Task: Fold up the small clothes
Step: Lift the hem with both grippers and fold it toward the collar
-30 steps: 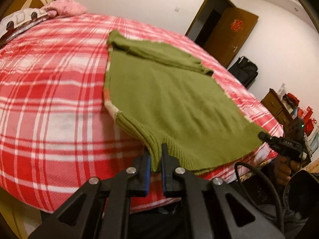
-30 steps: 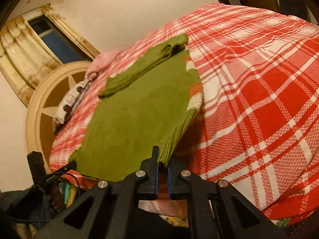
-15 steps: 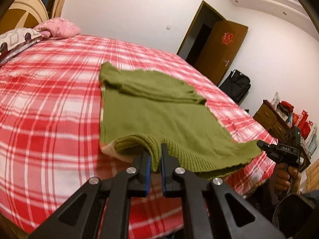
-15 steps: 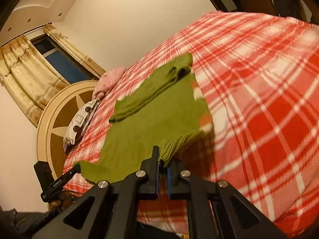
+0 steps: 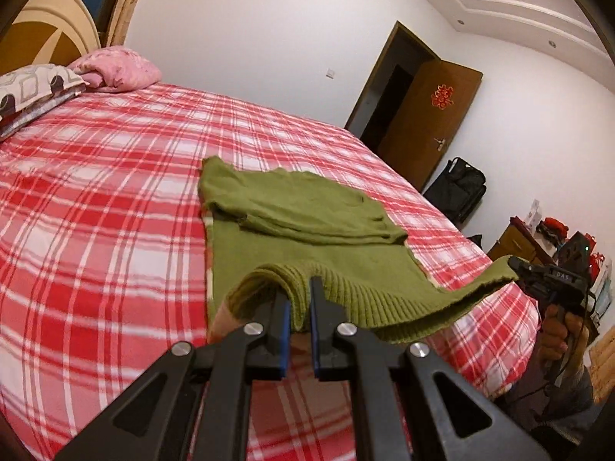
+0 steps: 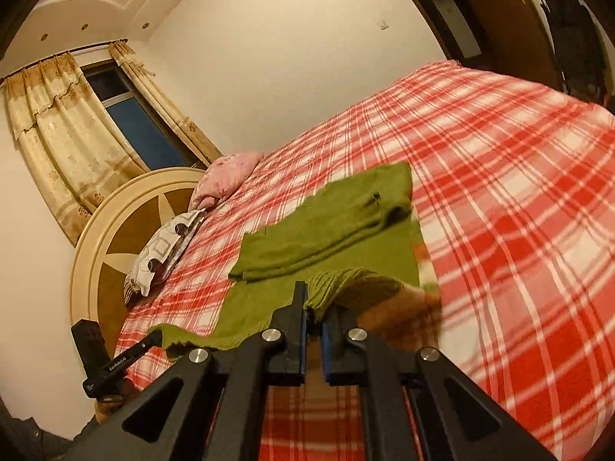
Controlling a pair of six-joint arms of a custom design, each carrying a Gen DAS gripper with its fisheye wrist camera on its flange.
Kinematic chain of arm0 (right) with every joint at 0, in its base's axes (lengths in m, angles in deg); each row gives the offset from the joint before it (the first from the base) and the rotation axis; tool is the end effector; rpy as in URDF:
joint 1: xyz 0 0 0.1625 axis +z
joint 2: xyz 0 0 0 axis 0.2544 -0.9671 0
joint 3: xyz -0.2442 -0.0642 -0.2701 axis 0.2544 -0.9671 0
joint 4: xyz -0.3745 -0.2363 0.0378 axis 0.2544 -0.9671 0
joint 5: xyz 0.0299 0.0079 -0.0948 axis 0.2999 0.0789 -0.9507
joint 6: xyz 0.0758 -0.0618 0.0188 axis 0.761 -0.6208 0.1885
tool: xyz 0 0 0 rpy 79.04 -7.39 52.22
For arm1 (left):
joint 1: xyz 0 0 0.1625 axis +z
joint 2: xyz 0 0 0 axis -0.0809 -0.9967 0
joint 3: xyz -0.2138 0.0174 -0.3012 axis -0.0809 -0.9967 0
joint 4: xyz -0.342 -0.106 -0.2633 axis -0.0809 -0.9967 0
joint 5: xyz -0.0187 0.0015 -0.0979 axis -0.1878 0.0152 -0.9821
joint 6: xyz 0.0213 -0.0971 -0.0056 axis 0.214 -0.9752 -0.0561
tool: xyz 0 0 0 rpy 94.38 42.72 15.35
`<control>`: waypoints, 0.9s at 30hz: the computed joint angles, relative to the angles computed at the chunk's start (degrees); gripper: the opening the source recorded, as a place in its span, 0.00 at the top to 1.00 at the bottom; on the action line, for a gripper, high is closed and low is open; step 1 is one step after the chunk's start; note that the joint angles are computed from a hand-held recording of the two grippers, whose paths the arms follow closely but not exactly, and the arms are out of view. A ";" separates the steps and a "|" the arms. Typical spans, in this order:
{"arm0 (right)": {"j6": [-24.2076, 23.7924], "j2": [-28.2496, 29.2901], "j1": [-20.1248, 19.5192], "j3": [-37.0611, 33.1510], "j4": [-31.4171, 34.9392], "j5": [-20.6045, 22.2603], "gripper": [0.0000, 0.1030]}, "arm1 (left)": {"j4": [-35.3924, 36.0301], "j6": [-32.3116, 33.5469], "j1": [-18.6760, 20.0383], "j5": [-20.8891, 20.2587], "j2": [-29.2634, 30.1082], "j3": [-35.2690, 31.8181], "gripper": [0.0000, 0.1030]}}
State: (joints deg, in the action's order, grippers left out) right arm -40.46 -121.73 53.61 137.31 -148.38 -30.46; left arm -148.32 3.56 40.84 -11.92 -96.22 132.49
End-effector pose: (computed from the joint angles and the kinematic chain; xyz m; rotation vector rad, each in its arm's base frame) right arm -0.0787 -0.6606 0.4002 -0.7808 2.8441 -0.8584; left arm -0.2722 -0.4721 0.0128 0.1081 2.3409 -1.4064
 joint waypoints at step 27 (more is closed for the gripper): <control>8.45 34.19 13.09 -39.87 -0.88 -12.01 0.95 | 1.42 16.97 16.54 -10.11 2.07 -21.53 0.92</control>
State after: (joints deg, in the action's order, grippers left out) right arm -32.01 -87.53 66.70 97.44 -149.26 -42.47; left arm -146.90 20.53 57.38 -22.03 -94.16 110.97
